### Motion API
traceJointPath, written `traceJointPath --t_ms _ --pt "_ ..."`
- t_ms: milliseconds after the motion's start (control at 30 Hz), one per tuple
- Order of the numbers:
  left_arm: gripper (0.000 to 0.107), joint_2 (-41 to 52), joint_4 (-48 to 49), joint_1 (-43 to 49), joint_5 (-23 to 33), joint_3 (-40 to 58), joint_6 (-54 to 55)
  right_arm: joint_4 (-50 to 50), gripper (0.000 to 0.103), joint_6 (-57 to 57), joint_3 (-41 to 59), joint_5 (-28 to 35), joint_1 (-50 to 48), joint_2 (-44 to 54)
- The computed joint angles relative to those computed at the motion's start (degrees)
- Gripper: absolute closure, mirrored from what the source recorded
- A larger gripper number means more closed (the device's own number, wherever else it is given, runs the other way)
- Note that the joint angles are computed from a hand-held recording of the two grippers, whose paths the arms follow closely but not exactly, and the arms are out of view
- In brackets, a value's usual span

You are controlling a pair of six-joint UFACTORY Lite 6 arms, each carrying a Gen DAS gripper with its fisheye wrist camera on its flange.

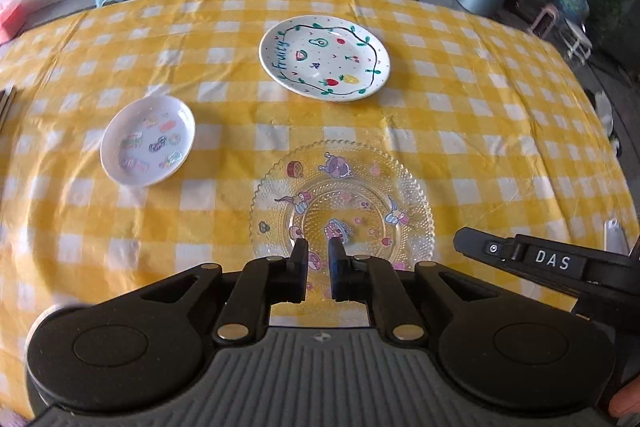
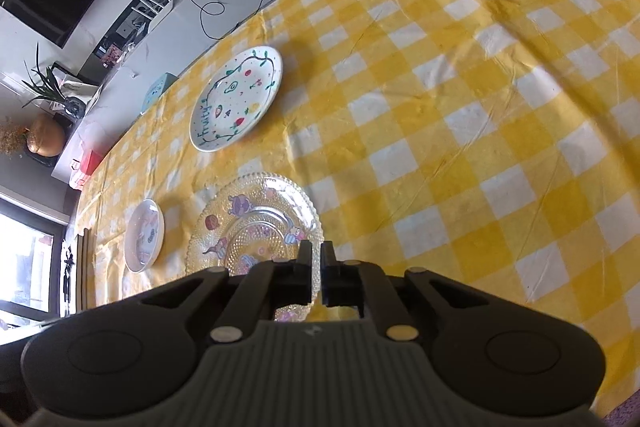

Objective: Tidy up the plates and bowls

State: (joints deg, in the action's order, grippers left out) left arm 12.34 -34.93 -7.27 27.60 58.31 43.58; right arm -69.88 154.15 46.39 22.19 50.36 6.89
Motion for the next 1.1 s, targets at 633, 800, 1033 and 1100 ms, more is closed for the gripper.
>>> traceJointPath --t_ms 633,800,1033,1100 --pt "0.095 -26.59 0.65 7.47 -8.26 -34.93 2.22 -4.2 0.081 6.44 3.19 -1.86 3.83 4.68" --pt "0.096 -25.27 -1.11 10.37 -10.71 -35.72 4.46 -0.93 0.081 3.24 5.05 -0.86 5.02 5.87" --pt "0.104 -22.05 -6.78 14.46 -12.06 -34.47 11.62 1.77 0.077 0.81 6.04 0.54 6.26 6.15" --pt "0.104 -21.02 -9.26 15.18 -13.53 -34.0 14.0 1.92 0.077 0.81 6.06 0.59 6.32 6.29"
